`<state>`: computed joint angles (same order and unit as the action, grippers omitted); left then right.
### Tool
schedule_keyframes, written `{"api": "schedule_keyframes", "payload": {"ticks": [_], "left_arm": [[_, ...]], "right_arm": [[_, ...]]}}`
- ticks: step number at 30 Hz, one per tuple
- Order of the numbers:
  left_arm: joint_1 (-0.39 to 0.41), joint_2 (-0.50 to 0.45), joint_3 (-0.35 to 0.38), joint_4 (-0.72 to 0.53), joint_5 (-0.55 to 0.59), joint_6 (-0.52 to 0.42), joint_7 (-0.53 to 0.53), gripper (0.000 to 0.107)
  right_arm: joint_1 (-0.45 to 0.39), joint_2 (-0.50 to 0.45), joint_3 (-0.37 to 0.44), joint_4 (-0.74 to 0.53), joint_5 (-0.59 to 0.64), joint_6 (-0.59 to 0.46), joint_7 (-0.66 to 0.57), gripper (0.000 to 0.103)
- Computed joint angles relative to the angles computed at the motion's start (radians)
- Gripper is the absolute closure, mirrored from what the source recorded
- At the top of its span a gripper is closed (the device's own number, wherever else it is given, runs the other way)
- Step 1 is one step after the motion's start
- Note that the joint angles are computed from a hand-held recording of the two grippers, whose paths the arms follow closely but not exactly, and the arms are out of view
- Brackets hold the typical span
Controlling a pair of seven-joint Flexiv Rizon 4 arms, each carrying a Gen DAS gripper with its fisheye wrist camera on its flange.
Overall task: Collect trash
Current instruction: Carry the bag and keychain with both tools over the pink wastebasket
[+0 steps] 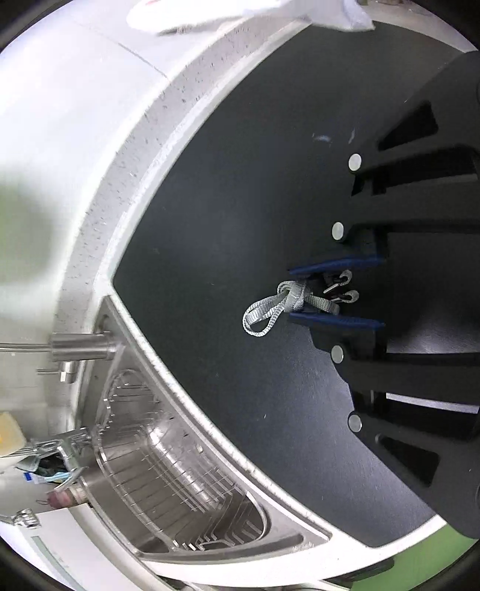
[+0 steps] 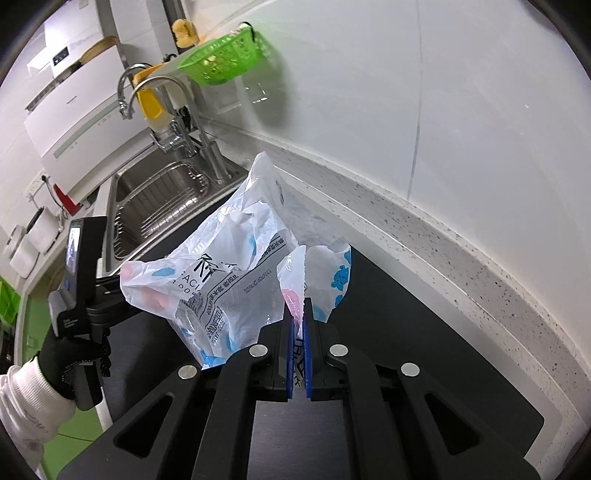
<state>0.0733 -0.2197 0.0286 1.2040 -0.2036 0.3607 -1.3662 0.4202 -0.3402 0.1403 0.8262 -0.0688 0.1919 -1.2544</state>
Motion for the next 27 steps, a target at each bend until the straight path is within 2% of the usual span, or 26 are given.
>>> {"api": "schedule_keyframes", "payload": {"ticks": [7,14,20,27], "left_arm": [[0.038,0.090,0.021,0.041,-0.072,0.000,0.063,0.086],[0.099,0.221,0.082,0.130,-0.168,-0.014,0.142,0.086],[0.171,0.338,0.173,0.216,-0.201,-0.052,0.201,0.086],[0.293,0.440,0.299,0.305,-0.171,-0.106,0.245,0.086]], "right_arm": [[0.044,-0.005,0.010,-0.034,-0.015,0.004,-0.002,0.100],[0.122,-0.018,0.024,-0.076,-0.032,0.013,0.015,0.099],[0.227,-0.047,0.051,-0.121,-0.035,0.005,0.026,0.100],[0.397,-0.171,0.072,-0.286,-0.008,-0.058,0.007,0.100]]}}
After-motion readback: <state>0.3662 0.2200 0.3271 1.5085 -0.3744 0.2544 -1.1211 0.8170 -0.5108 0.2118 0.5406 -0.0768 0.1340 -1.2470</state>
